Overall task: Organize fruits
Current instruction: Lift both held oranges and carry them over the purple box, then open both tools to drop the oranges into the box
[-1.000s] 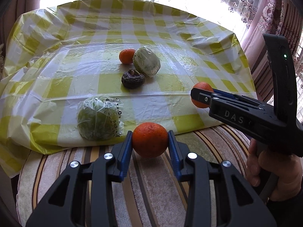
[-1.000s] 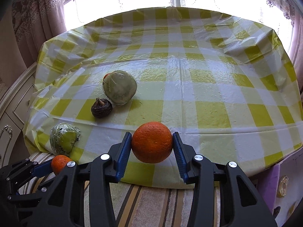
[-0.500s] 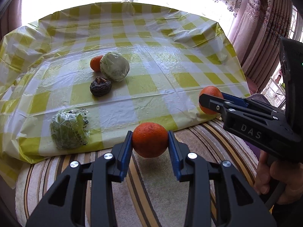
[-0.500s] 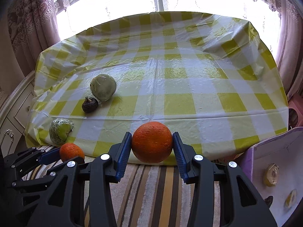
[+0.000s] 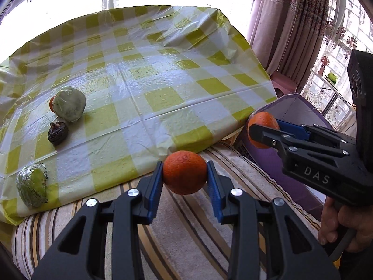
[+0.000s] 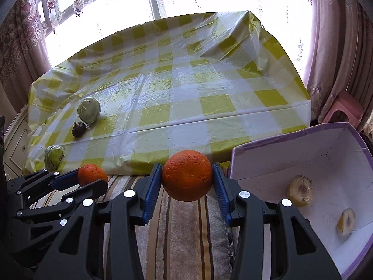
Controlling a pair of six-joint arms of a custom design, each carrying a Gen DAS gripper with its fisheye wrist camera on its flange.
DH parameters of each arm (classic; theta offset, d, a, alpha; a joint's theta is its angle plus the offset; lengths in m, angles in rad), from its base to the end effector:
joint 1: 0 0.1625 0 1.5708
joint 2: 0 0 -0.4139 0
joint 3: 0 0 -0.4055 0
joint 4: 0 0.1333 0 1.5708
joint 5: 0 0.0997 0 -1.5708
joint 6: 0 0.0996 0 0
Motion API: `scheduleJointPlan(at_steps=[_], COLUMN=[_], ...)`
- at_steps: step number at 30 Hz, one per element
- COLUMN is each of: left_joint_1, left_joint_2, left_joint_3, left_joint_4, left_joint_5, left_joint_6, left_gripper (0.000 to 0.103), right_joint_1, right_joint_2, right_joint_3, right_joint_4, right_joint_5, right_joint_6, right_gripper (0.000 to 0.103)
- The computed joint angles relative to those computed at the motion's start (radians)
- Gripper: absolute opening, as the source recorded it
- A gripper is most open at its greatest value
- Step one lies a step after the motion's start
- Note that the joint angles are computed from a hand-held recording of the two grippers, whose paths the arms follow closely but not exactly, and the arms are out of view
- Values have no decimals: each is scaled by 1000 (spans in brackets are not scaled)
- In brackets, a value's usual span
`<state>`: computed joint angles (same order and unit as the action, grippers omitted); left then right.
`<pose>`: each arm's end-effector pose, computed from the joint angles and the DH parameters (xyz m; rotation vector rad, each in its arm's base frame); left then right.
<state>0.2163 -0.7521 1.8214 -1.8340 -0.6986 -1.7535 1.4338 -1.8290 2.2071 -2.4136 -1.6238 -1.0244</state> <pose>-0.4629 -0.3163 -0.0266 -0.0073 2.1893 -0.9852 0.0715 -0.4186 0.3688 1.1854 -2.5347 0.5129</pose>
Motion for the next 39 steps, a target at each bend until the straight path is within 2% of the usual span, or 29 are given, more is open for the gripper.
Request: scheduleJointPlan(at_steps=[8,17,25,31,39], left_joint_1=[57,103,131,155,173], left_joint_2=[123,242,310,357,381], left_joint_3=[-108,-227,-298,-358,-394], left_joint_4=[-197,-366,-460,-487,-439], left_joint_5=[32,8,-36,-82,-119], left_joint_6=[276,518,660,770,789], left_gripper=[37,37,37,37,38], right_joint_1=[-81,-155,-195,-206,-198], right_joint_2=[15,50,85,114,126], right_joint_3=[-48,-106,-134,-149,-147], right_joint_4=[-44,-117,-173,-218,-262], right_joint_5=[-16,-39,-80,-116,-147], right_joint_6=[4,19,26,57,64], right_gripper=[43,43,43,43,44])
